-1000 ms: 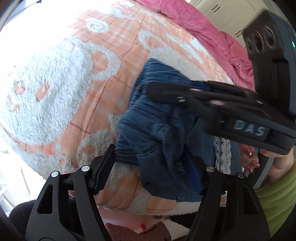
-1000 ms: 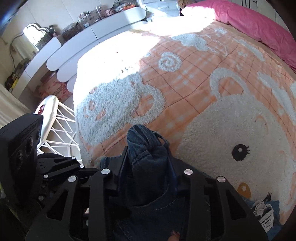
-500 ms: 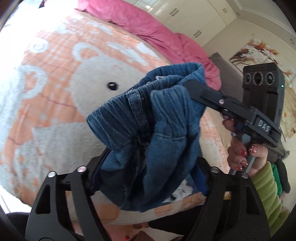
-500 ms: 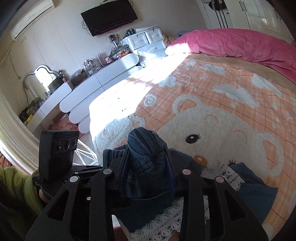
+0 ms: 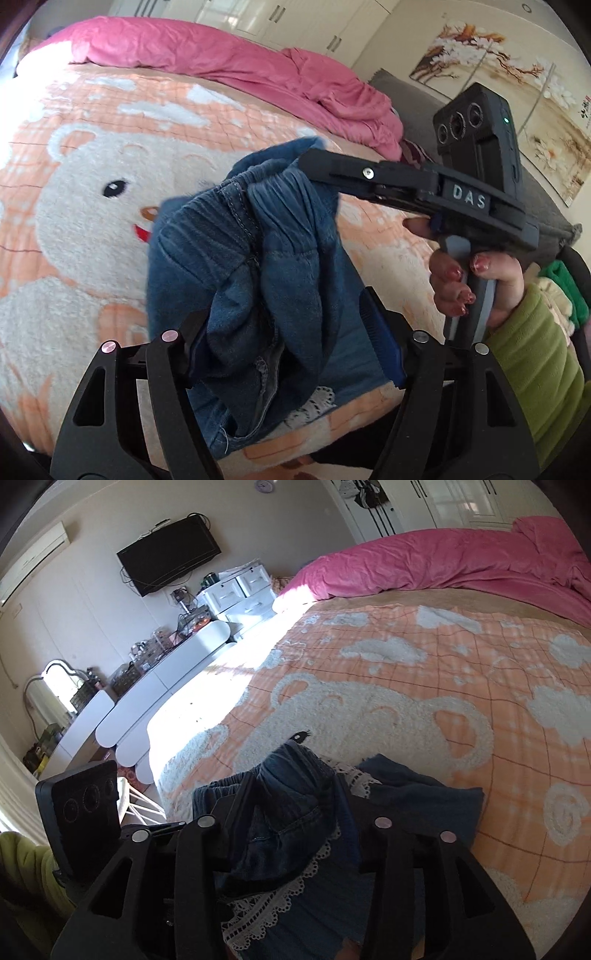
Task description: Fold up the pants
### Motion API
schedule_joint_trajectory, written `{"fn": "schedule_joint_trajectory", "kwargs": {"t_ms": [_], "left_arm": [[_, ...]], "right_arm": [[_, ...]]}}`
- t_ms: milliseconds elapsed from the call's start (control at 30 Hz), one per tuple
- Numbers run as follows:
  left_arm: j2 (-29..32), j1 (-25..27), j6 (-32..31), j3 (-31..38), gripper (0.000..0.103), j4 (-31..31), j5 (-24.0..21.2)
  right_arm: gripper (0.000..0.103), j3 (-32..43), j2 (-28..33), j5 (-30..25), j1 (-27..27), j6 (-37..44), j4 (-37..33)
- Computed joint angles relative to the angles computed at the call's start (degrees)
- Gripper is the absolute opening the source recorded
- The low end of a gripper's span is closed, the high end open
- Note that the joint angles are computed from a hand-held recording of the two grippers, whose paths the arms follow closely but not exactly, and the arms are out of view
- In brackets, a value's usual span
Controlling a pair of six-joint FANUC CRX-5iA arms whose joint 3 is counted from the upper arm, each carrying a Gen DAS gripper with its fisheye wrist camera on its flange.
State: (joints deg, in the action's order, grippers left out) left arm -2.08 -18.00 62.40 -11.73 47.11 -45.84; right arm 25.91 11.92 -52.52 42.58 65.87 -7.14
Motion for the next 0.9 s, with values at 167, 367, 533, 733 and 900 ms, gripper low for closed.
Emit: {"fn": "schedule_joint_trajectory", "kwargs": {"t_ms": [167,367,533,733,900], "left_arm": [[0.08,-0.09,-11.32,-2.78,0.063,9.54,-3.74],[-2.34,-0.59,-8.36,-2.83,0.063,1.76,-0.61],[0.30,-1.63,-8.14,0.36,0.063,-0.59,-5.54],[1.79,-2.57,-9.49,2.81,0.063,-4.12,-8.85],[1.16,-2.15,-9.14,1.87,0.064,-3.02,-8.32]], "right_arm": [[0.074,-5.57,-3.89,0.26,1.03,-9.46,6.35],[0.079,-11.10,-6.72,-2.88,3.67,-17.54,12.45],[0.081,-11.48,-6.25,-2.95,5.65,-21.63,14.98],[0.080,-6.95,-0.96,-16.14,7.06,-20.04,18.90],[0.081,-9.68,-2.77,-14.83,7.23,-22.62,19.19]]}}
